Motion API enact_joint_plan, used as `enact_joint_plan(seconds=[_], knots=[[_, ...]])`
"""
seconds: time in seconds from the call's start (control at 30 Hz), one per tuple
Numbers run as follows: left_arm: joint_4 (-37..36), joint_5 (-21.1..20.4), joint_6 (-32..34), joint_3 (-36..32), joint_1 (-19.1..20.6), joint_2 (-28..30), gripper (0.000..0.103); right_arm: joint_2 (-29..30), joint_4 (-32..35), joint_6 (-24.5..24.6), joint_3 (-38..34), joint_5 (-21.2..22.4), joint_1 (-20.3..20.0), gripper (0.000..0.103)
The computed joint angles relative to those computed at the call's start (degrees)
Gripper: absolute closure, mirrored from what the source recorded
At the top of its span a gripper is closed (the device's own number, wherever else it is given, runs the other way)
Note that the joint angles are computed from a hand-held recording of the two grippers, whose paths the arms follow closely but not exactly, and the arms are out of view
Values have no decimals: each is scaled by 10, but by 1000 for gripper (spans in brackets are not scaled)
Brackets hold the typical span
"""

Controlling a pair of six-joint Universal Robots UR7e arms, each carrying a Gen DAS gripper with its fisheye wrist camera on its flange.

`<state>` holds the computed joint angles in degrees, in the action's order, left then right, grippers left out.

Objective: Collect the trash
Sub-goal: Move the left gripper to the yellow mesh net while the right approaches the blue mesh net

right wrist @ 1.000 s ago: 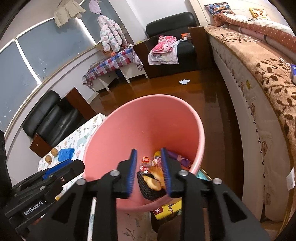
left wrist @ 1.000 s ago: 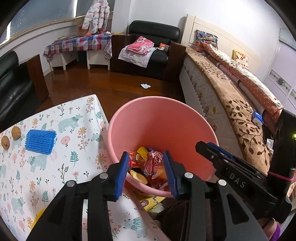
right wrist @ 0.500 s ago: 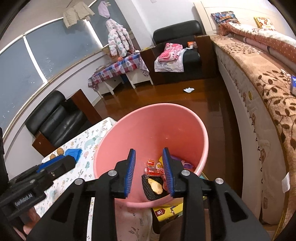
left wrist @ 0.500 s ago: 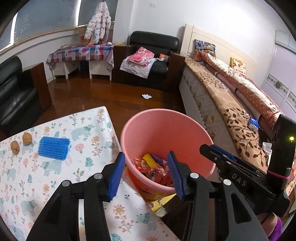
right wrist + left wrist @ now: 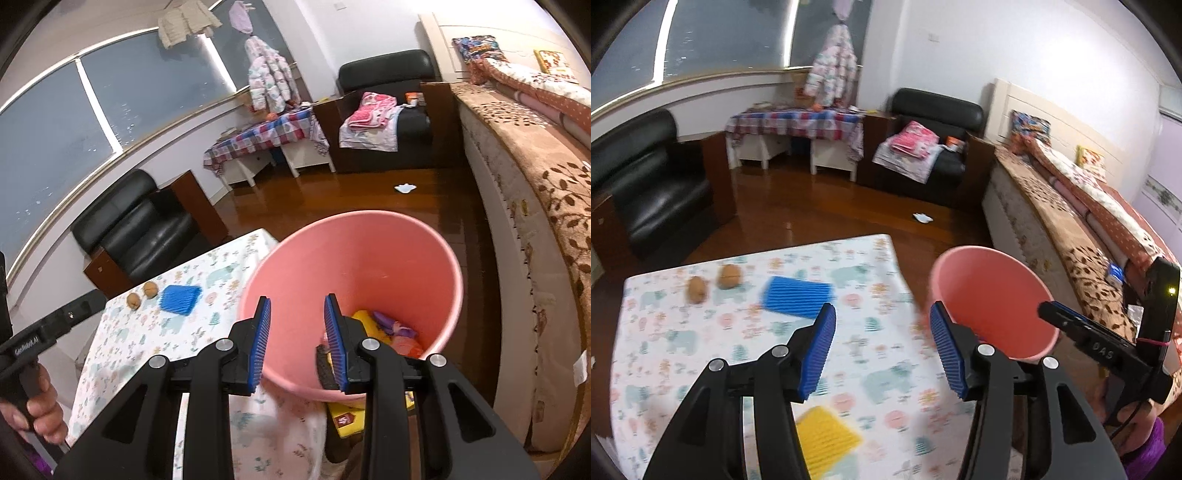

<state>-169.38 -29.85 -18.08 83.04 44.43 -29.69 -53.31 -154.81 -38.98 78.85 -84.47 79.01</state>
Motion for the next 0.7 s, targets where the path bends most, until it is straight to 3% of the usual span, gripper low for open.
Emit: enact_joint_plan(seconds=[0.23, 0.47, 0.7], knots=[[29, 27, -87, 116, -4, -76, 48, -8, 15, -23, 25, 0, 13, 72], [100, -32, -141, 166, 12, -106, 48, -12, 19, -27, 42, -16, 23, 72], [100, -78, -103, 170, 29, -93, 48, -14, 14, -36, 59, -36, 31, 72]])
